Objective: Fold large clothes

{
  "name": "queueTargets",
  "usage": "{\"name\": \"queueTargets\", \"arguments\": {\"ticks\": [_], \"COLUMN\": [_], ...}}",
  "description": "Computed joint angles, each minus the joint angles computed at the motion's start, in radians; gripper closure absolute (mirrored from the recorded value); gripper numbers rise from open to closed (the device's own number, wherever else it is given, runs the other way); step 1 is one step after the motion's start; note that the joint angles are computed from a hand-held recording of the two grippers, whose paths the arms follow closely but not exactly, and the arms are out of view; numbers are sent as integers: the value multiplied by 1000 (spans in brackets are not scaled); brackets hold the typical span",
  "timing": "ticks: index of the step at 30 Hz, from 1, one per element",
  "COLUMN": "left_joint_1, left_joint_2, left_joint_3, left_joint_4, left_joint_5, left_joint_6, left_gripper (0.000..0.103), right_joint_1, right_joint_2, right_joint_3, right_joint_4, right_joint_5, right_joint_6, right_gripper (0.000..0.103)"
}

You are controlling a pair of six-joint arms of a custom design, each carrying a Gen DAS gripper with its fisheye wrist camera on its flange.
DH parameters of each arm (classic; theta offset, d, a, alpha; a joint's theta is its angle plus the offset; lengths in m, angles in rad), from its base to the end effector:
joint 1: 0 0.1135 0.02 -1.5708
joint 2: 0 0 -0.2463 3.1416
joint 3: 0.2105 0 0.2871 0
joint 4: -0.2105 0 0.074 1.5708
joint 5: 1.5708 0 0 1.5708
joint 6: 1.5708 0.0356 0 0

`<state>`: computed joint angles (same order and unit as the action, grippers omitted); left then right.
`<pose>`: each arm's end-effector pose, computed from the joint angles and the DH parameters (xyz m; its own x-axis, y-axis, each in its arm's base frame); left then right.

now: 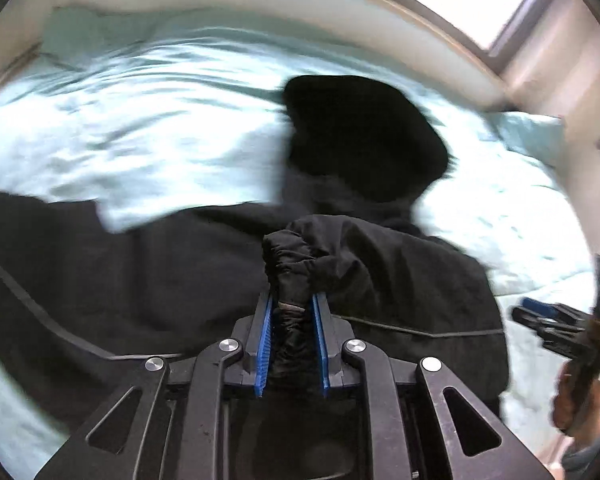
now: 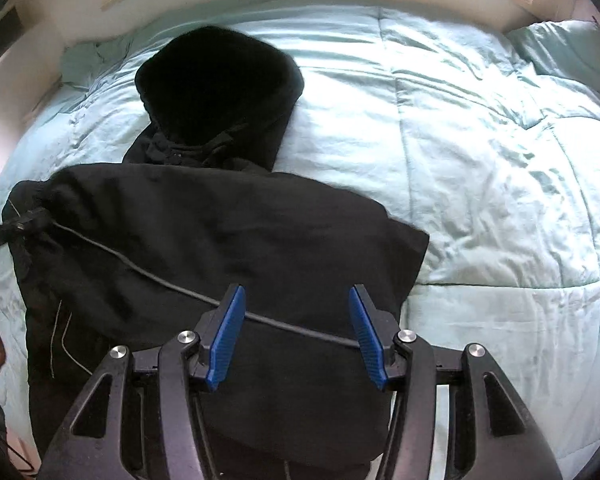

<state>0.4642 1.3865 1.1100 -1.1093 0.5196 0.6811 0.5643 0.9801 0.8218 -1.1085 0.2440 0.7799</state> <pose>0.2589 0.1098 0.2336 -0.8761 0.1726 -0.4502 0.3150 0.9118 -0.2633 0.1753 0.1008 0.2295 -0.8952 0.2410 -0.3749 0.2414 0.9693 0.0466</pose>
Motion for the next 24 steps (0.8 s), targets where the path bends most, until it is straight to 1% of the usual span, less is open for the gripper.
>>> {"name": "queueTargets", "arguments": {"ticks": [1,2,3,4,5,7,8,9,11,12,13,14,16,17,18,19,20,22,23,24], "left_joint_1": [14,15,4,-3,-23,-36,-38,-29,8,37,55,81,113,133,129,119,93,-24,-86,-138], "left_joint_2": [32,63,88,86,84,76,63,54,37,20,-6,-46,-78,-74,-71,-57,-83,-168,-182,-162], "left_joint_3": [6,-4,-29,-64,-117,-186,-212,-213,-184,-161,-153,-134,-82,-47,-25,-17,-46,-170,-233,-291], "left_joint_4": [16,50,92,119,177,257,278,272,234,211,204,181,88,19,-61,-97,-108,-7,62,134], "left_joint_5": [-30,-84,-152,-195,-259,-295,-299,-289,-248,-219,-205,-171,-75,-12,54,85,93,16,-38,-93], "left_joint_6": [5,2,4,16,20,21,22,22,14,14,12,16,36,64,94,123,132,46,-14,-73], "left_gripper": [83,82,79,78,75,73,71,70,63,62,61,60,48,36,29,28,28,28,28,28], "right_joint_1": [5,14,18,15,10,-18,-30,-41,-72,-86,-93,-87,-50,-14,33,72,137,231,261,277], "right_joint_2": [-2,14,37,79,139,254,310,342,348,341,330,318,261,198,126,83,41,28,35,20], "right_joint_3": [-6,-19,-30,-42,-44,-90,-109,-127,-152,-150,-143,-126,-104,-97,-91,-87,-74,-66,-72,-110], "right_joint_4": [4,24,43,65,94,186,234,276,324,320,300,266,213,181,152,132,100,46,38,40], "right_joint_5": [-5,-16,-29,-49,-68,-134,-162,-177,-199,-212,-220,-212,-173,-146,-116,-91,-46,9,12,1], "right_joint_6": [2,2,-1,-4,-5,-12,-19,-18,1,8,12,10,17,31,53,74,109,185,211,228], "right_gripper": [47,47,47,47,47,47,43,41,38,37,37,37,37,37,37,37,37,37,37,37]}}
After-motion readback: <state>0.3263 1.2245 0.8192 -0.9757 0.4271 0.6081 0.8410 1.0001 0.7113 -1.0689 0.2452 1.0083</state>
